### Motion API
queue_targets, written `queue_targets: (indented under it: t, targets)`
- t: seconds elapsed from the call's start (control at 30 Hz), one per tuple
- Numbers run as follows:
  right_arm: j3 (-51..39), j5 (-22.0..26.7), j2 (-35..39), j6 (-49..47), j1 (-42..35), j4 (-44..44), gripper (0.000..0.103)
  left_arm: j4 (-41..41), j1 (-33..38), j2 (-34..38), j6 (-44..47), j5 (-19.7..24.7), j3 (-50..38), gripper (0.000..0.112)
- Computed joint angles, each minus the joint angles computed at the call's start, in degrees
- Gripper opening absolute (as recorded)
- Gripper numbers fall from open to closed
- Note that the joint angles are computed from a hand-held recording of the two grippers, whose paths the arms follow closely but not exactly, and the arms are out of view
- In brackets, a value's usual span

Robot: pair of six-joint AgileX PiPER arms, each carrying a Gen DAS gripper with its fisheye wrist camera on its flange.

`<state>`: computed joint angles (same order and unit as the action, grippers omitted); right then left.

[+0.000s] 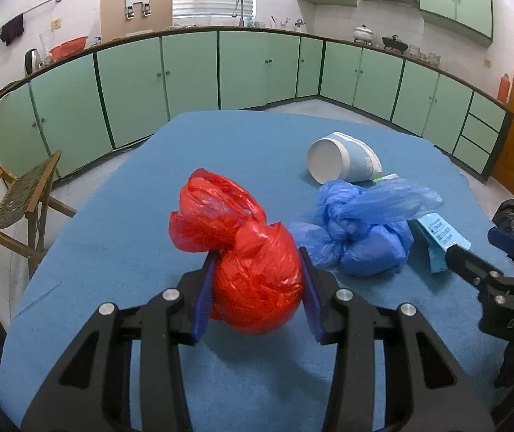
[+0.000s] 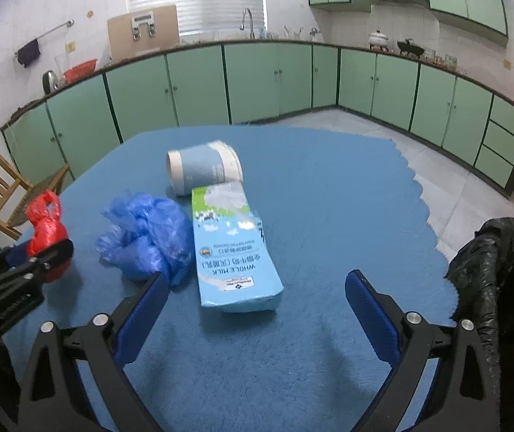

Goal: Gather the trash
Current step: 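Grasp the red plastic bag with the left gripper, then grasp the blue WHOLE MILK carton with the right gripper while the left gripper holds the red bag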

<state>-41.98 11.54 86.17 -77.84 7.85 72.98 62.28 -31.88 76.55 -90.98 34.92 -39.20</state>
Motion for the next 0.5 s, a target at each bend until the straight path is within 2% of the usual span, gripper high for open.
queue_targets:
  t: [0.1, 0.2, 0.4, 0.5]
  targets:
    - [-2.3, 0.2, 2.0, 10.6, 0.9, -10.7, 0.095, -0.7, 1.0, 0.6, 1.0, -1.0, -0.1, 0.041]
    - [-4.7, 0.6, 4.1, 18.5, 1.8, -19.4, 0.088, -1.6, 1.3, 1.0, 2.1, -1.2, -0.5, 0.041]
    - [-8.7, 2.5, 7.9, 30.7, 2.4, -30.8, 0.081, -3.5, 2.5, 2.0, 4.1, -1.9, -1.4, 0.041]
    - [-10.9, 5.6, 10.0, 32.9, 2.1, -33.4, 0.071, -3.8, 2.9, 2.0, 4.7, -2.3, -1.4, 0.041]
